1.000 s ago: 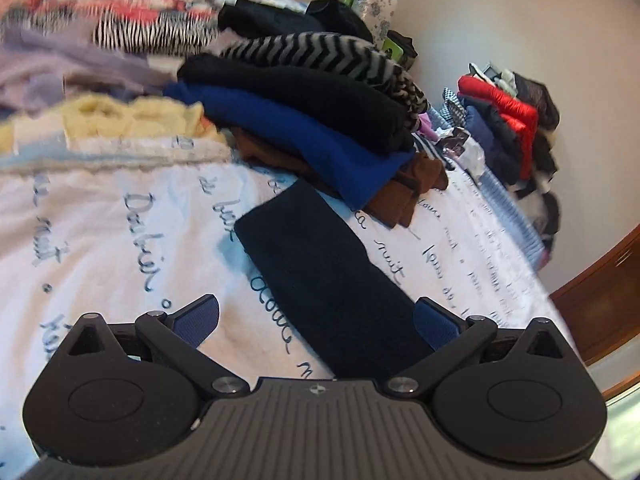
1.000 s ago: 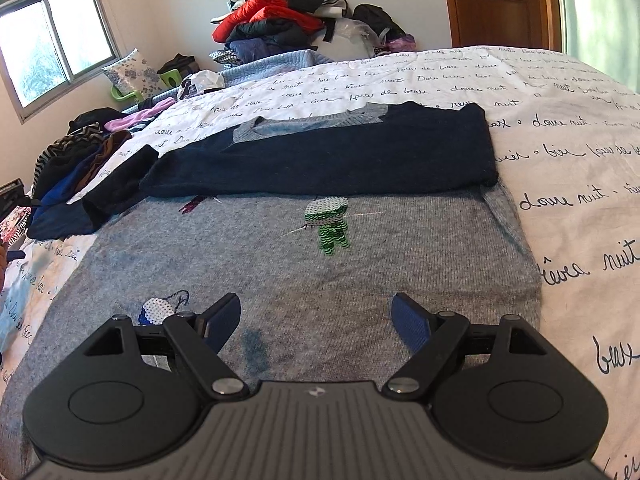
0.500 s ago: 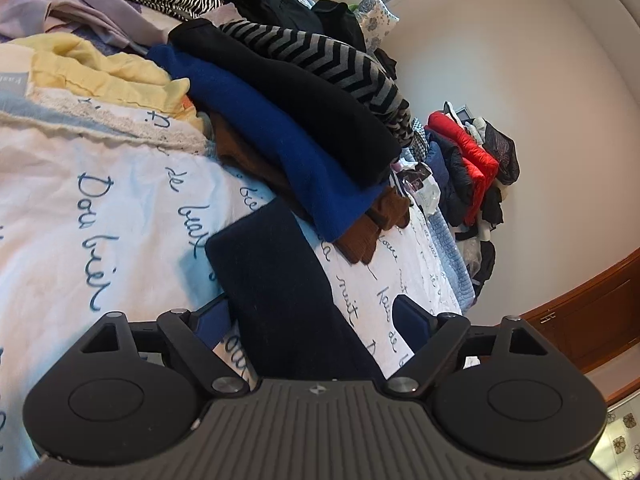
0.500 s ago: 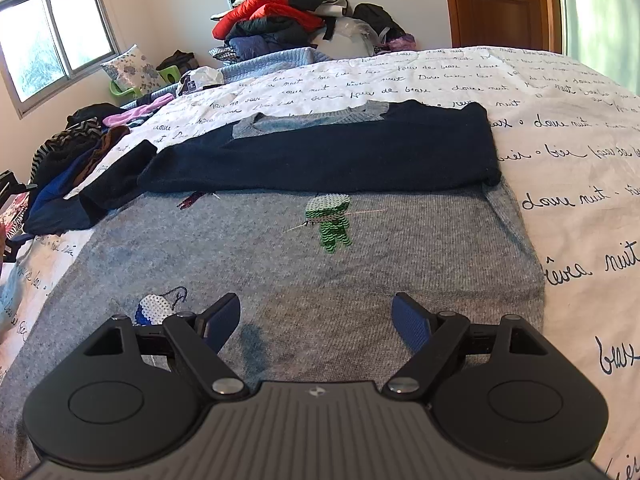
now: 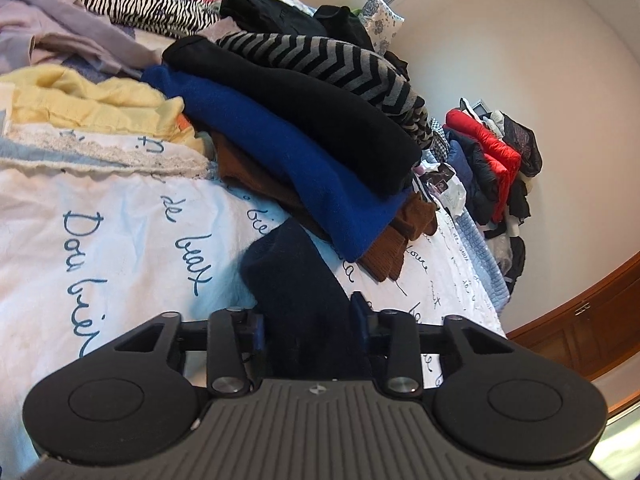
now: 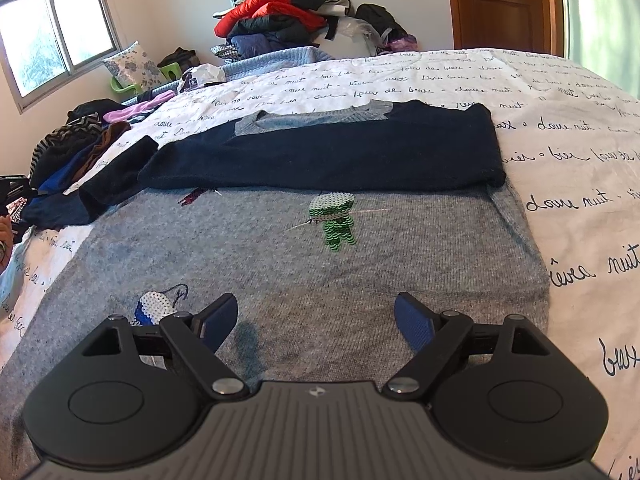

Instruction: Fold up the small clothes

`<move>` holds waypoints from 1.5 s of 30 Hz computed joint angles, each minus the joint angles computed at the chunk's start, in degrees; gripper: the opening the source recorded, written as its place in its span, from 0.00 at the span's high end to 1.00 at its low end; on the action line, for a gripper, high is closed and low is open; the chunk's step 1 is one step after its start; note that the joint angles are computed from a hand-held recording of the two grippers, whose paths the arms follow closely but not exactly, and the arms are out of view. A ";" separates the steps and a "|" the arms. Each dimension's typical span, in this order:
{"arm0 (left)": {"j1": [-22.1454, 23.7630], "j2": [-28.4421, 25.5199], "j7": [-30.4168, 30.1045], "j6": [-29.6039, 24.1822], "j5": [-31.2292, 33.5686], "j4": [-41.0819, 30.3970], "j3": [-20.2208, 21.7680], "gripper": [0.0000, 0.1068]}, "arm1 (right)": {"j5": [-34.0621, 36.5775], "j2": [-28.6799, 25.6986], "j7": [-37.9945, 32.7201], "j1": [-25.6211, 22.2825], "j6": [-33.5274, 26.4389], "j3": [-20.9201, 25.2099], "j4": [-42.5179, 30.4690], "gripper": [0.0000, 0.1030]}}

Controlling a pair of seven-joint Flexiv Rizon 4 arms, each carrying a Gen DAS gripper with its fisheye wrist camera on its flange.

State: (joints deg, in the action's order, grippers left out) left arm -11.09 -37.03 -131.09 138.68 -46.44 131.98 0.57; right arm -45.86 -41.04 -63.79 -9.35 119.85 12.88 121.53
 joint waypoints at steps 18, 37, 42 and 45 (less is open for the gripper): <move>-10.48 -1.64 51.66 11.46 -43.73 -16.57 -7.43 0.93 | -3.79 -0.12 2.62 -2.19 1.31 0.48 0.20 0.16; -8.27 -5.13 76.53 31.83 -45.10 -34.74 -17.33 0.93 | -9.56 0.16 7.75 -2.80 6.61 -3.31 0.57 0.16; -10.29 -8.06 82.78 30.27 -40.90 -40.79 -19.69 0.93 | -11.53 -0.18 9.82 -2.98 7.65 -4.24 0.05 0.16; -11.87 -11.08 86.86 29.77 -38.62 -45.35 -20.96 0.93 | -12.70 -0.43 11.05 -3.18 8.47 -4.83 -0.10 0.16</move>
